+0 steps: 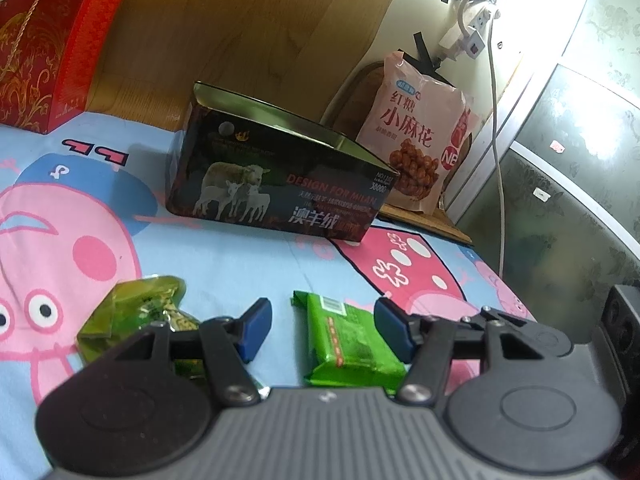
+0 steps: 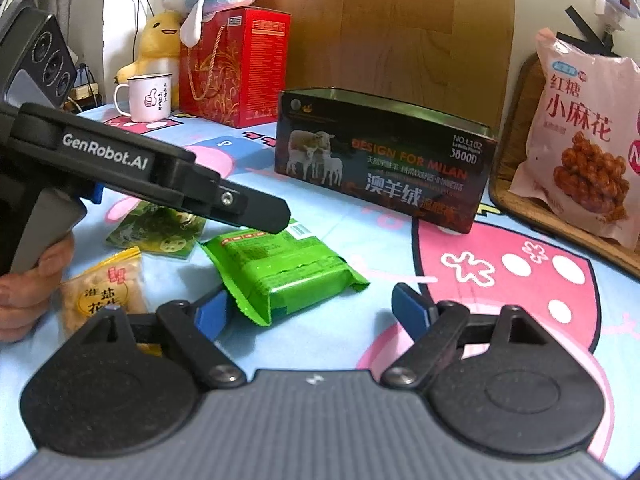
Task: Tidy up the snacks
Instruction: 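Position the open left gripper around the bright green snack packet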
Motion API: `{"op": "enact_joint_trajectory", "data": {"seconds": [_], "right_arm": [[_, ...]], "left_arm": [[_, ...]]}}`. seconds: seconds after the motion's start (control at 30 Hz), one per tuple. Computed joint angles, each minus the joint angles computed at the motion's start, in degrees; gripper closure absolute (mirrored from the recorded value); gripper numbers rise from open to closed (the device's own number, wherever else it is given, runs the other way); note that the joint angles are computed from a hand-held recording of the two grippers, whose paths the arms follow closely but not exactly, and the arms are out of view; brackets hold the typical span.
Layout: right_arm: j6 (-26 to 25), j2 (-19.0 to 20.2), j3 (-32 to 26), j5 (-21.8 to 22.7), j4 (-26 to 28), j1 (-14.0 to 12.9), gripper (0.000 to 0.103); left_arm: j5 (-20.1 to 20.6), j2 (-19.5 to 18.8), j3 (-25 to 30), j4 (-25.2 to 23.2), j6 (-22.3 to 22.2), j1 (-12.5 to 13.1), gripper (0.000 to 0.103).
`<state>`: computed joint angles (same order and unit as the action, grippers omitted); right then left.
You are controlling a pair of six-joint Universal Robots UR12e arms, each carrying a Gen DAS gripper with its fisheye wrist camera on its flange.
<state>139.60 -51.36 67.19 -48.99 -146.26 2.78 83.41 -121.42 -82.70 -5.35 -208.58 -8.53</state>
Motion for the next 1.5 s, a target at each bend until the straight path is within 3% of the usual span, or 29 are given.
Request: {"op": "enact_joint_trajectory", "data": {"seconds": [0.23,0.4,0.6,0.77,1.5], "right_arm": [[1.3,-0.9,1.4,1.4,1.2,-0.5,0.028],[1.2,-1.1,1.7,1.7,1.3,-0.5,0.029],[1.1,-1.1,1.6,1.9,1.6,-0.6,0.029],[1.0,-1.1,1.6,1.9,1.6,-0.6,0.028],[0.6,-1.4,2.0,2.2,1.8,-0.6,0.028]], "left_arm": [[0.6,0.1,0.4,-1.6,1.0,-0.1,0.041],[1.2,0.1,0.5,-2.2,1.1,-0.2,0.03],[1.7,0.0,0.8,-2.9,1.5,-0.3,0.027],[1.7,0.0,0.8,-2.6,1.3,-0.3,0.015],[1.3,0.0,0.8,-2.7,1.4,-0.2,0.014]]}}
